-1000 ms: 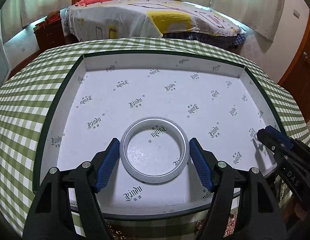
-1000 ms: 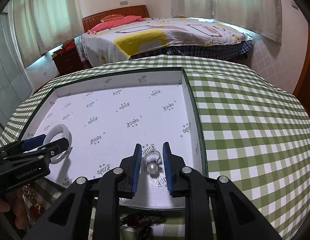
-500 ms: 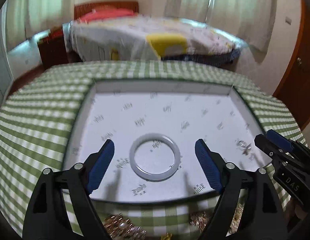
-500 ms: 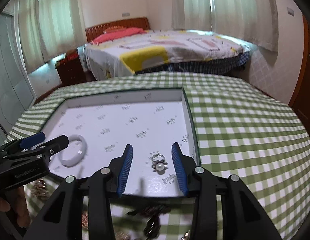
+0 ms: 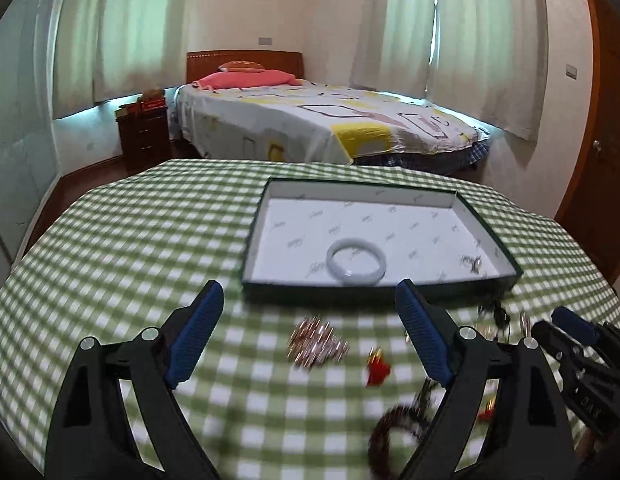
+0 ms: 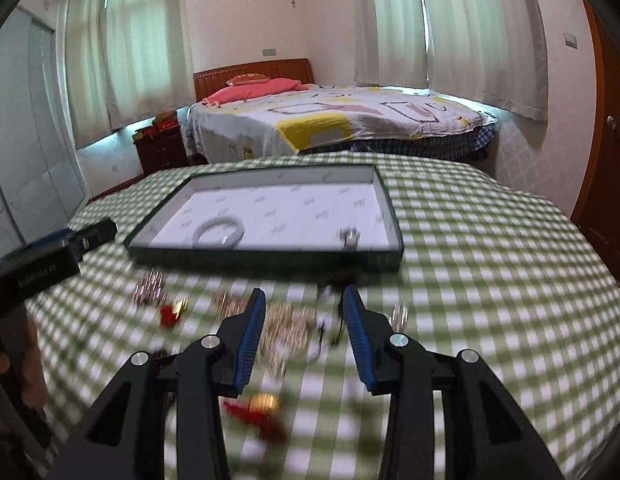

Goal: Organize jewelry
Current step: 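Grasp the red tassel charm with the right tool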

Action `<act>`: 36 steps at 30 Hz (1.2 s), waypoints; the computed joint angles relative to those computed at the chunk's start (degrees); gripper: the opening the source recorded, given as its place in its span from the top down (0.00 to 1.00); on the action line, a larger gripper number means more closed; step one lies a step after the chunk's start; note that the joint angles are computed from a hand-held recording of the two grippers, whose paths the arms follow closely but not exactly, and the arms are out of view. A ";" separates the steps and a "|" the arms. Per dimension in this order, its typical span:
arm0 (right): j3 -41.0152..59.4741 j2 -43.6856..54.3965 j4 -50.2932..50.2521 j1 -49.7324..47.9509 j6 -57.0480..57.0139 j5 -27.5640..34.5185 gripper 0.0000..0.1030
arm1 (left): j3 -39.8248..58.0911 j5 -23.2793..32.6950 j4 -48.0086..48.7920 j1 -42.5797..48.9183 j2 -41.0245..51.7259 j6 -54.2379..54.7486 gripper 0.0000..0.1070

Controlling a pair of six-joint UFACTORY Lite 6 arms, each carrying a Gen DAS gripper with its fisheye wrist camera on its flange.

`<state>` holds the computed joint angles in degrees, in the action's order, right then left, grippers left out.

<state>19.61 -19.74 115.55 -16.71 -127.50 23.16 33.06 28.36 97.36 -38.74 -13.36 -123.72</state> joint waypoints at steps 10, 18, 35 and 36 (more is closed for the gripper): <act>-9.90 -3.56 2.55 -0.40 -5.16 2.96 0.60 | -13.82 5.75 -9.11 -6.82 -13.77 2.78 0.20; -9.73 0.84 15.59 6.80 -15.73 -0.48 0.59 | -16.14 7.69 -11.35 -10.44 -15.39 2.13 0.20; -11.23 -4.96 -5.70 -4.65 -0.59 2.67 0.90 | -13.25 4.76 -7.57 -15.00 -6.87 -4.33 0.19; -11.33 -5.66 -7.58 -6.70 0.26 3.51 0.90 | -12.78 4.91 -7.06 -15.81 -5.87 -5.05 0.19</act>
